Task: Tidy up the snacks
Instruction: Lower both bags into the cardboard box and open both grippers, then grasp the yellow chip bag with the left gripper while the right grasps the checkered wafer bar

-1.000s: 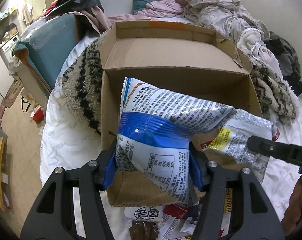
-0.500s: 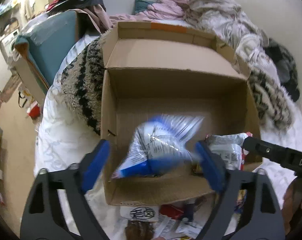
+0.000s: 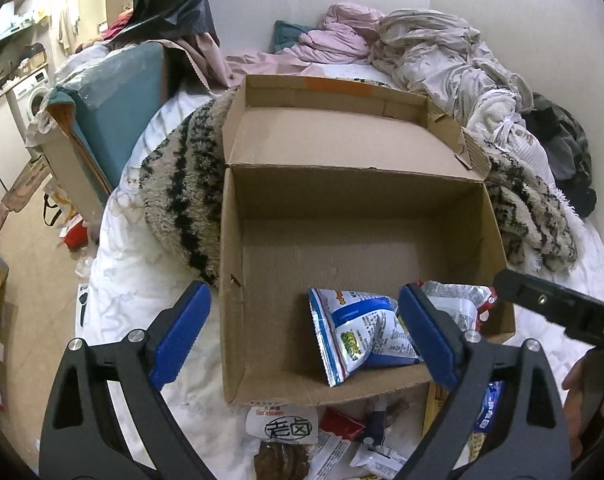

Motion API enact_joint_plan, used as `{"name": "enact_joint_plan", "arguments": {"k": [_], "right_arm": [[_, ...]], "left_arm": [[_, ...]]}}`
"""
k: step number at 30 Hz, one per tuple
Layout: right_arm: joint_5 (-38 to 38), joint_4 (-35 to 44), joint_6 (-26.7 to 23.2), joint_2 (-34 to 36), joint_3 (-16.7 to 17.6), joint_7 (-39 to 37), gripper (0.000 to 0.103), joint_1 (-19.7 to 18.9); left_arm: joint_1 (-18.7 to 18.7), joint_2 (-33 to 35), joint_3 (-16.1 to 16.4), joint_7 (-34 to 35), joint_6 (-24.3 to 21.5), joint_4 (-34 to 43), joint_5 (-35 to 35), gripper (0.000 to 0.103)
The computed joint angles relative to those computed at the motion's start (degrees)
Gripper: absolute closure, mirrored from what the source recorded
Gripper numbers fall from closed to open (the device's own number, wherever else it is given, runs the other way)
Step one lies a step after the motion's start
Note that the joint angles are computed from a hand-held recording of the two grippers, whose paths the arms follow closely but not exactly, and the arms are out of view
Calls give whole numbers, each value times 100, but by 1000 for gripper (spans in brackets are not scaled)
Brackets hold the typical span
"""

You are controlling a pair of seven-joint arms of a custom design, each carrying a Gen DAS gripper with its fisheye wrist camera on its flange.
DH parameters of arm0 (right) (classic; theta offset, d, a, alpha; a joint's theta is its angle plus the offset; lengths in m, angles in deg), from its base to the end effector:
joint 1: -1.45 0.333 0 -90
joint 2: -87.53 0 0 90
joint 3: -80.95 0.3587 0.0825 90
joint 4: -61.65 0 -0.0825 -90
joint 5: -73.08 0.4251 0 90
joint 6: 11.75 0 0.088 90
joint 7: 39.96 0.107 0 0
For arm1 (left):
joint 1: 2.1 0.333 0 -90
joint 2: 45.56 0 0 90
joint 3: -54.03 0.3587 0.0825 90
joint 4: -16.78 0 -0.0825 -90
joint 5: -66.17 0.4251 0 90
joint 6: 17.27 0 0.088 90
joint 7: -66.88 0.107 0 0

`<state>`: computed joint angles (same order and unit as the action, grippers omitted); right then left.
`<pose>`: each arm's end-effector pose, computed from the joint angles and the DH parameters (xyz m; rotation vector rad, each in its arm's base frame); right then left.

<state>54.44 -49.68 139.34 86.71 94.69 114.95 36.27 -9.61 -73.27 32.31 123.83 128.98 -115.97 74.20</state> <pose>0.4172 0.4861 0.5956 -1.6496 1.7453 -0.1341 0.4078 -0.2650 0.6168 -1.7850 1.8668 -0.7901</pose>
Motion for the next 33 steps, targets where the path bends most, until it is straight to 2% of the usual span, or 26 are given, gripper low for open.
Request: {"name": "enact_joint_plan", "arguments": {"k": [10,13,21,33], "right_arm": [[-471,-37,-618,-482,190,630,16,75],[-501,-177,-614,-663,278,717,16,111],[-486,-349,-1116,-973,493,615,16,262],[209,-937,-1235,-1380,552,978,16,396]], "left_arm": [[-124,-685,77,79,-719,-134,-284,10],[-122,-1000,53,58,-891,-266,-323,10],[-317,-1573,146,192,-1466,-578,-756,10],[-496,-2122,152,159,-2209,-932,-1227,10]]}}
